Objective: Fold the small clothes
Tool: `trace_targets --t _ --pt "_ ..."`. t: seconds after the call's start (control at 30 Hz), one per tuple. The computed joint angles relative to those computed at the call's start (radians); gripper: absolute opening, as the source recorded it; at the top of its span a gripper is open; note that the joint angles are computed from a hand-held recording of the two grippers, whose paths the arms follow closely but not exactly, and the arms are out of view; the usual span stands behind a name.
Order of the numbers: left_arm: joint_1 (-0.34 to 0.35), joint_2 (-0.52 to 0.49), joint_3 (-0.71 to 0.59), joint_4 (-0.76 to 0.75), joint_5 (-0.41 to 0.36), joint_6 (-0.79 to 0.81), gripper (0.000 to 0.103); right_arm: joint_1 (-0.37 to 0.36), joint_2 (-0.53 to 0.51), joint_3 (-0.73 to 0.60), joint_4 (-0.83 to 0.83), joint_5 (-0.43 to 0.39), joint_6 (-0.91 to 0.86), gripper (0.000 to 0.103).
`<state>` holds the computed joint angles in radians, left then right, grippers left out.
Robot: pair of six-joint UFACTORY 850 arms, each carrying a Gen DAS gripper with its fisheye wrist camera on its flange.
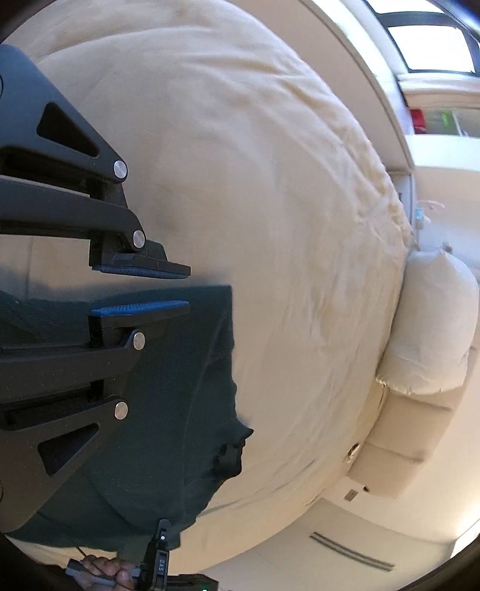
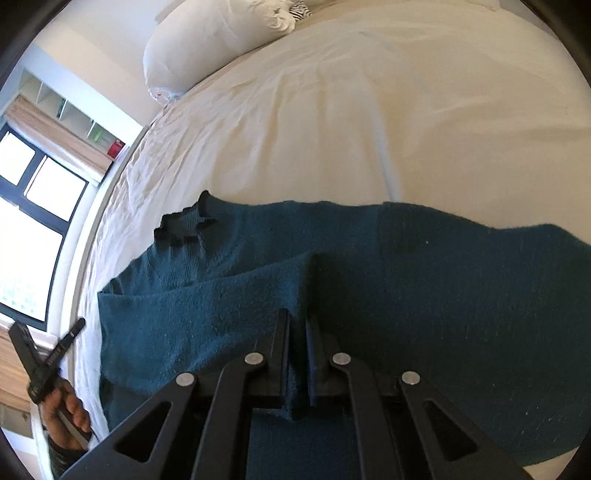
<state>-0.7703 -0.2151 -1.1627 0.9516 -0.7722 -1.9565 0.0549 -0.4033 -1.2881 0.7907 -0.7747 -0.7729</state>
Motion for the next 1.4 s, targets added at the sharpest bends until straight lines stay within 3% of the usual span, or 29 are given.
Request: trace_targets --t 0.17,0.27,0.33,0.47,0.53,0.57,0.6,0.67,0.73,0.97,1.03,1.13,1.17,1.23,1.4 --pt "0.014 -0.137 -0.114 -0.143 -0.017 0.237 0.012 -0.025 -0.023 0.008 0.07 -0.025 -0.042 0.008" --pt "-0.008 -0.198 -0.163 -0.124 -0.108 0.296 0.012 -0.044 -0.015 0.012 0.083 -0.051 -0.037 0.012" --pt "-0.014 -0.218 -0.19 -0.134 -0.148 0.341 0.012 -0.058 0.011 0.032 0.09 -0.037 -0.033 0.022" --pt "-0.037 -0.224 -0.216 -0.113 -0.226 0.307 0.012 -0.093 0.079 0.103 0.255 -0.063 -0.172 0.025" --pt "-0.042 -0.24 -0.225 -0.118 -0.25 0.311 0.012 -0.076 0.072 0.102 0.183 -0.067 -0.154 0.051" --pt "-0.035 -0.258 -0.236 -0.149 -0.255 0.356 0.012 -0.062 0.068 0.11 0.129 -0.03 -0.13 0.052" --pt "-0.039 -0.269 -0.239 -0.139 -0.266 0.368 0.012 -0.069 0.072 0.114 0.116 -0.022 -0.113 0.041" --pt "-0.05 -0.286 -0.252 -0.122 -0.306 0.406 0.012 -0.118 0.09 0.134 0.188 -0.059 -0.123 0.038" --pt "-0.048 -0.28 -0.247 -0.125 -0.303 0.415 0.012 -0.186 0.131 0.178 0.268 -0.056 -0.161 0.043" --pt "-0.051 -0.248 -0.23 -0.144 -0.293 0.377 0.012 -0.541 0.207 0.301 0.442 -0.011 -0.115 0.052" --pt "-0.068 -0.219 -0.221 -0.118 -0.261 0.286 0.012 -0.625 0.177 0.288 0.449 -0.014 -0.06 0.054" --pt "-0.086 -0.153 -0.167 -0.015 -0.11 0.09 0.012 -0.714 0.116 0.266 0.565 -0.09 -0.053 0.052" --pt "-0.081 -0.131 -0.142 0.011 -0.01 0.014 0.012 -0.726 0.101 0.256 0.593 -0.092 -0.046 0.052" --pt "-0.07 -0.13 -0.141 0.003 0.101 -0.034 0.012 -0.726 0.076 0.235 0.623 -0.091 -0.032 0.053" --pt "-0.064 -0.174 -0.188 -0.042 0.205 -0.008 0.012 -0.703 0.008 0.174 0.711 -0.05 -0.014 0.053"
